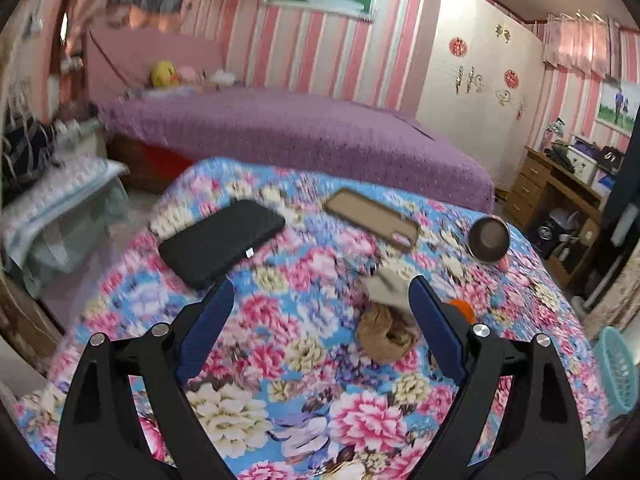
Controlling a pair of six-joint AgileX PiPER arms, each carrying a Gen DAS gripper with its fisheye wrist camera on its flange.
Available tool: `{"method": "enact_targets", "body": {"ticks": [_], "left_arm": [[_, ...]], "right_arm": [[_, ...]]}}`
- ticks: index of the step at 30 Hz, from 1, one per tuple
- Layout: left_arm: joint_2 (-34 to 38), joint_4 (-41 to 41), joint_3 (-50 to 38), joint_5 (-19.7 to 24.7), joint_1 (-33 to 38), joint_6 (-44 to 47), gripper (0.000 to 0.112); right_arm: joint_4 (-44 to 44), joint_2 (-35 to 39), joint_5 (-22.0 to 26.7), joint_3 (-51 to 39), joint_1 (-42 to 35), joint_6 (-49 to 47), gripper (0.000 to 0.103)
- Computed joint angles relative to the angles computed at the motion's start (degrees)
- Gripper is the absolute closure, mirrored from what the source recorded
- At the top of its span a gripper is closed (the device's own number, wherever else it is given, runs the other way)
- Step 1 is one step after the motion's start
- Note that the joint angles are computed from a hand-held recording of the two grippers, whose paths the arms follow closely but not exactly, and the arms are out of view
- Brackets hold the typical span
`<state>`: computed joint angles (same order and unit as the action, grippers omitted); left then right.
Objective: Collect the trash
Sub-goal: 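Swing both open grippers back over the crumpled brown paper, then grasp crumpled brown paper with the right gripper while the left gripper grasps another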
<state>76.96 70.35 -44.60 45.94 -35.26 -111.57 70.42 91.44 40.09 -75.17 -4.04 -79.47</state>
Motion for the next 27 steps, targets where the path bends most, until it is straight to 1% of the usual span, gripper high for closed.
{"method": "enact_targets", "body": {"ticks": [1, 2, 3, 4, 5, 6, 8, 9, 11, 12, 14, 15, 16, 17, 18, 19, 20, 21, 22, 23, 25, 27], "left_arm": [[-0.24, -0.45, 0.61, -0.55, 0.12, 0.29, 0.026], [0.24, -1.17, 0.52, -0.1, -0.09, 0.99, 0.026], [0.87, -2.17, 0.44, 1.39, -0.3, 2.79, 0.026], [1.64, -3.14, 0.25, 3.53, -0.63, 4.57, 0.026], [2.18, -3.69, 0.12, 4.3, -0.45, 6.0, 0.026], [2.14, -3.93, 0.59, 3.88, 0.12, 6.69, 0.026], [1.33, -3.93, 2.64, -0.35, 2.93, 6.34, 0.026], [1.06, -3.96, 3.21, -1.14, 3.32, 5.93, 0.026], [0.53, -3.6, 4.45, -4.06, 4.87, 5.34, 0.026], [0.47, -3.77, 4.52, -4.52, 4.8, 5.62, 0.026], [0.78, -3.71, 4.35, -4.42, 4.07, 6.58, 0.026], [0.84, -3.49, 4.4, -4.52, 3.67, 6.8, 0.026], [0.99, -3.44, 4.28, -4.04, 2.93, 7.1, 0.026], [1.27, -3.49, 4.16, -3.85, 2.58, 7.35, 0.026], [1.51, -3.86, 4.07, -4.37, 2.5, 7.95, 0.026], [1.81, -4.15, 4.03, -5.19, 2.65, 8.42, 0.026], [2.07, -4.18, 4.06, -5.58, 2.8, 8.41, 0.026], [2.51, -4.33, 3.95, -6.43, 3.1, 8.31, 0.026], [2.81, -4.47, 3.92, -8.0, 3.66, 8.35, 0.026], [3.13, -4.45, 3.84, -9.44, 4.12, 8.27, 0.026], [4.34, -4.5, 3.06, -12.12, 4.74, 8.89, 0.026], [5.85, -3.79, 1.75, -12.59, 4.27, 8.64, 0.026]], "right_arm": [[1.15, 0.49, -1.2, 1.37, 2.24, -2.4, 0.02], [3.09, 0.71, -2.26, 3.32, 3.85, -5.63, 0.018], [3.83, 1.34, -3.3, 5.22, 5.58, -7.98, 0.016], [2.28, 2.73, -3.78, 5.93, 7.26, -8.04, 0.016], [0.33, 3.97, -4.23, 6.05, 8.5, -7.05, 0.016], [-0.5, 5.57, -5.57, 5.95, 10.1, -6.3, 0.016], [-3.39, 8.34, -7.35, 5.3, 12.65, -3.79, 0.016], [-5.56, 9.48, -8.35, 4.81, 14.0, -0.93, 0.016], [-7.51, 11.17, -8.62, 4.19, 16.06, 2.65, 0.016], [-10.04, 11.92, -9.48, 3.62, 17.52, 5.45, 0.016], [-13.03, 12.76, -12.39, 4.07, 20.18, 7.33, 0.016], [-14.05, 13.06, -12.87, 4.2, 20.61, 7.81, 0.017], [-16.78, 14.0, -13.62, 3.4, 21.7, 10.57, 0.018], [-18.77, 14.75, -13.28, 2.56, 22.18, 12.93, 0.019], [-19.68, 15.38, -11.85, 1.99, 21.99, 13.87, 0.026], [-21.9, 16.11, -11.71, 1.29, 22.47, 16.07, 0.033], [-24.21, 16.67, -12.2, 0.7, 23.16, 18.37, 0.035], [-26.97, 17.39, -12.74, 0.28, 23.76, 20.89, 0.04], [-29.04, 17.78, -12.55, -0.31, 24.05, 22.99, 0.048], [-29.79, 18.37, -11.64, -1.05, 24.04, 23.83, 0.05], [-27.36, 18.04, -9.57, -1.33, 22.76, 22.28, 0.053], [-21.68, 15.65, -8.26, 0.15, 20.48, 17.81, 0.053]]}}
